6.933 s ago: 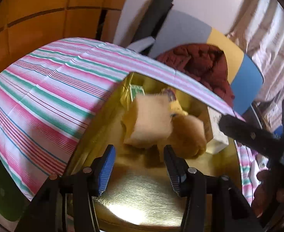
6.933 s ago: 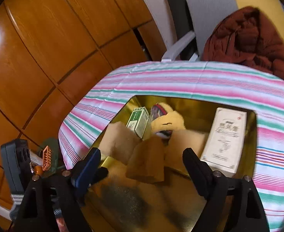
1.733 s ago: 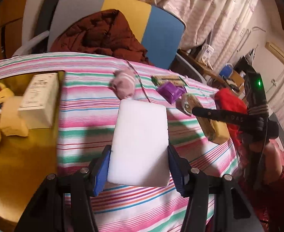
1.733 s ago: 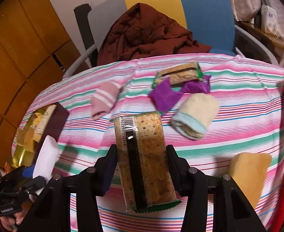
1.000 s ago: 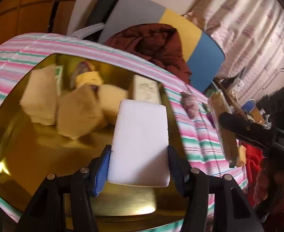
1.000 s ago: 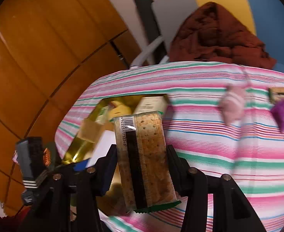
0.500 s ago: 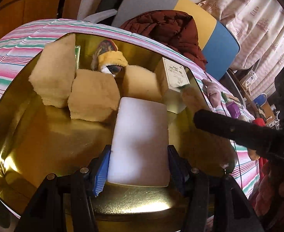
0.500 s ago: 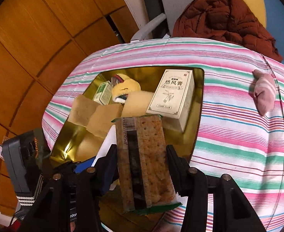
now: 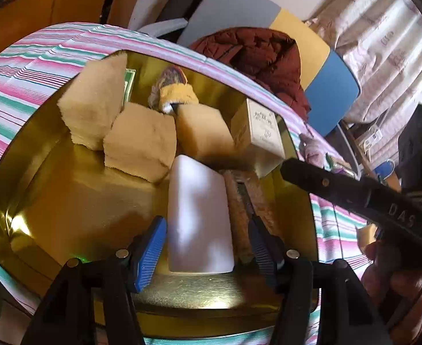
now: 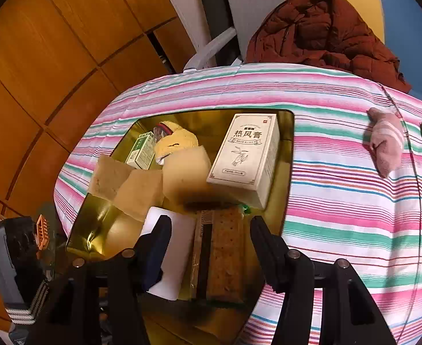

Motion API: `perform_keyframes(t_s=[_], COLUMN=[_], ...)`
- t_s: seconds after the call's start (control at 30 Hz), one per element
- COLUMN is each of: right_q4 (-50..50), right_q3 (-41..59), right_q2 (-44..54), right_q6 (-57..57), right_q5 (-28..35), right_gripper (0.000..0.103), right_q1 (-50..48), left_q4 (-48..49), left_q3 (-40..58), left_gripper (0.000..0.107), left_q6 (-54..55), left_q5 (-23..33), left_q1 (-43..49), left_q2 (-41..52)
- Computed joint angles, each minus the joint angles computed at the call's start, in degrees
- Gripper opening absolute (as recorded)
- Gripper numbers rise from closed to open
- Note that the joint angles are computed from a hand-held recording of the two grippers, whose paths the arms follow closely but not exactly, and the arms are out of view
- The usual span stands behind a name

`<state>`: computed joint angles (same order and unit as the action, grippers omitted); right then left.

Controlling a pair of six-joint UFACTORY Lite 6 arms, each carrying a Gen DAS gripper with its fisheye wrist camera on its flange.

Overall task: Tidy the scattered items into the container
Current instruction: 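Open both tools to release the biscuit packet and white block into the tray, then move both open tools back to the remaining items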

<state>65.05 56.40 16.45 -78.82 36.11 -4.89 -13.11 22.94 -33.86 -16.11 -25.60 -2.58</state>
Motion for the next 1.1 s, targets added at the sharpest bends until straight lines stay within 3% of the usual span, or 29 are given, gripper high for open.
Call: perform_keyframes(t_s=[0.2,0.33,0.5,0.67,1.1], right_q4=[-0.2,0.3,0.6,0.3,0.3], right_q3=[-0.8,-1.6,-3.3,-3.6,-2.0], right_q2=[-1.0,-2.4,-5.0,-6.1,-5.4], right_q6=[-0.4,-1.4,-3.4,-5.1,-8.4], right_q5=[1.8,2.0,-0.1,-0.3,1.5], right_gripper=[0.058,0.059,0.065,0.065,0.071], right_q1=[-1.8,-2.5,-3.2,-5.7,-12.4], left_q4=[-12.7,-26.8,-31.3,-33.6,-54.0], left_q3=[-0.6,-0.5,0.3,2.0,4.5], left_gripper=[0.060,0.060,0.060,0.060,0.060], left_q6=[10.6,24.4,29.0,30.7,48.0], left_q5=[-0.9,-1.6,-1.4,-1.1,-5.2], left_q1=[-1.9,-4.5,-5.3,-5.9,-13.3], left_q2=[-1.3,-2.3,-1.9,-0.3,-1.2])
